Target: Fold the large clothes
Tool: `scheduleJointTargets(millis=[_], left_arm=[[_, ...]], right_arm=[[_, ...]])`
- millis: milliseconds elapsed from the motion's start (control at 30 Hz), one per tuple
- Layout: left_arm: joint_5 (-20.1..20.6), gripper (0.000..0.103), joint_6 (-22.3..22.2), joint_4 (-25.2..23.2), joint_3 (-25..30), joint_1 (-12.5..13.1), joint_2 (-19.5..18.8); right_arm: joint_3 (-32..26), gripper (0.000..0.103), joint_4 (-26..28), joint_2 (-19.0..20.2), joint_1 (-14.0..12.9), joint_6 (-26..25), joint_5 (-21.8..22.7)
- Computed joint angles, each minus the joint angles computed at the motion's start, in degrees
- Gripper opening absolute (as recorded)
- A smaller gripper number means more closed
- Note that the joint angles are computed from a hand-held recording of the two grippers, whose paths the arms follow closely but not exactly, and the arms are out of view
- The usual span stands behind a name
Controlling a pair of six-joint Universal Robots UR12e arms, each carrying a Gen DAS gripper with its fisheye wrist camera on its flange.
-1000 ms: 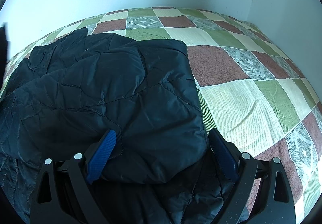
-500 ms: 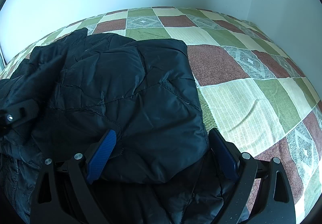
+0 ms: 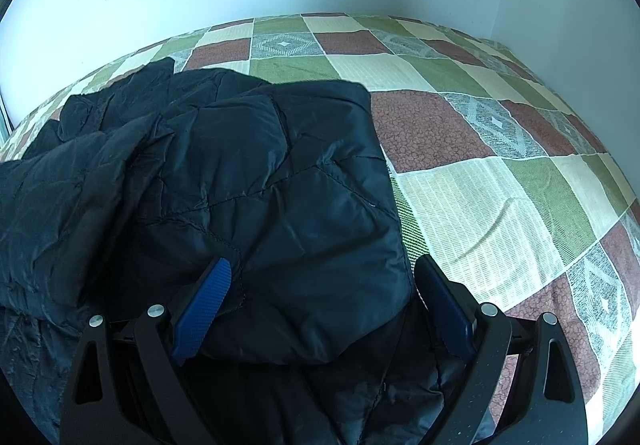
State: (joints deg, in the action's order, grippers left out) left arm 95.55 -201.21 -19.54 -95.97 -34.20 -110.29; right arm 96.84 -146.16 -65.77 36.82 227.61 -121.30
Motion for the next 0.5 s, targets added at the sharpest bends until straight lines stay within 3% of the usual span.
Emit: scheduleJointTargets(millis=[133, 233, 333, 500], left_arm=[[9.2, 0.056, -0.5, -0.3, -4.5, 2.3, 3.2], [13.5, 0.056, -2.6, -1.1, -6.9, 4.3, 4.8], [15.4, 0.056, -3.8, -2.1, -8.5, 6.0, 5.7], [15.1, 0.056, -6.2, -3.5, -9.9, 7.8, 6.1]], right_arm=[[-0.9, 0.092, 2.3, -1.0, 1.2, -0.3, -2.5], [-2.1, 0.092, 2.0, -1.6, 2.4, -1.1, -4.3], [-3.3, 0.092, -2.6, -1.3, 2.5, -3.1, -0.2], [-7.8, 0.092, -3.2, 2.4, 1.3, -4.9, 8.3]])
